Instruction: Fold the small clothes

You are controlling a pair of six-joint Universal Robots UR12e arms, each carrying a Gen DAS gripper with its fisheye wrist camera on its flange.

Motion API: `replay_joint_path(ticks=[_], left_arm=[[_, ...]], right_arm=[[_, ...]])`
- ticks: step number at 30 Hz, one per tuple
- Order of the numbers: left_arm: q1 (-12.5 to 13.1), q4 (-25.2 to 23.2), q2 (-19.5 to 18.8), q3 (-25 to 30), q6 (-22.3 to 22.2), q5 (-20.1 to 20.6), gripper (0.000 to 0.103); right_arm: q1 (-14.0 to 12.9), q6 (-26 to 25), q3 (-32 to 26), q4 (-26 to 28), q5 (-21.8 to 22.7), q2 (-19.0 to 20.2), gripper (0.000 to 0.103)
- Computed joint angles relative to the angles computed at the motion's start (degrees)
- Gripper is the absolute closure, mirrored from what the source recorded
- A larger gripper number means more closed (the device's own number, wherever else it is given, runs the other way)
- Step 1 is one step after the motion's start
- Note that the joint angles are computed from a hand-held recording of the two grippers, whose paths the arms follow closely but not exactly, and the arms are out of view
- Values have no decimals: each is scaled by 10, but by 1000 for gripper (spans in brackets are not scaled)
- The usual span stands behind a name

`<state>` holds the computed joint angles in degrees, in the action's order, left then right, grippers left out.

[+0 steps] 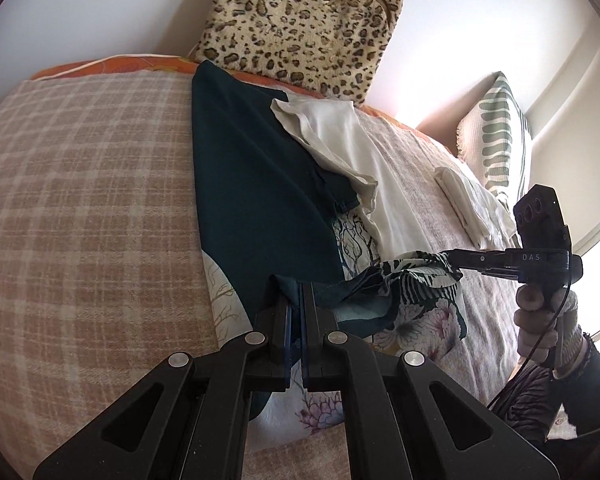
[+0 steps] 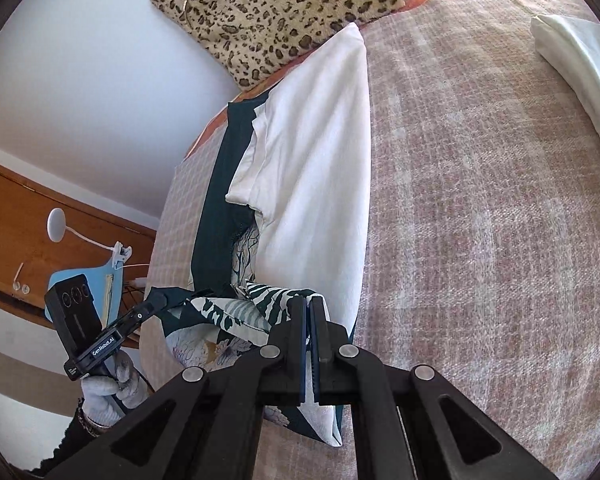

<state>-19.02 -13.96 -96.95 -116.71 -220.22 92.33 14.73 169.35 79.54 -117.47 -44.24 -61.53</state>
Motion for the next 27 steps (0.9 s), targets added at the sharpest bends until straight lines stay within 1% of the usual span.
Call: replay_joint_path(ticks=[2,4,5,6,7,9,10,12,14,16,18,19,20,22,23,25,27], left_arm=[[4,-1,-3,-1,-4,-6,101],[6,-13,-3,-1,-11,-2,101],[8,-17,-3,-2,-19,-6,99],[11,-25,-1,-2,-30,-10,90],[13,-29,2,-4,-43,-8,85],[15,-23,10,-11,-59,0,83],[13,-24,15,-12,-63,13,82],[10,-6,24,-19,-61,29,82],[6,11,33,-26,-41,28,82],[-2,18,34,-26,-15,27,82],[-6,29,27,-24,4,7,82],[-7,21,20,-18,14,-5,82],[-9,10,15,-13,20,-8,82],[-8,-5,3,-5,22,-22,82],[-7,-12,0,-3,21,-27,82],[-7,-32,-5,2,19,-15,82],[-6,-53,-7,5,19,-4,82]], right_arm=[[1,4,-7,1,-5,6,103],[0,6,-11,11,-2,11,103],[0,4,-13,15,1,13,99],[-1,5,-15,20,1,15,96],[-2,6,-15,19,3,15,93],[-5,20,-3,-16,-8,7,69],[-7,21,5,-35,-7,2,69],[-11,10,20,-66,4,-10,70],[-10,-29,34,-82,10,-23,71],[-5,-83,42,-73,12,-33,72],[1,-134,43,-43,24,-35,74],[4,-155,41,-24,26,-34,74],[10,-168,40,-18,12,-34,74],[19,-185,43,-30,-18,-35,74],[22,-190,41,-28,-28,-33,74],[26,-186,41,-43,-52,-31,74],[32,-168,41,-71,-93,-29,74]])
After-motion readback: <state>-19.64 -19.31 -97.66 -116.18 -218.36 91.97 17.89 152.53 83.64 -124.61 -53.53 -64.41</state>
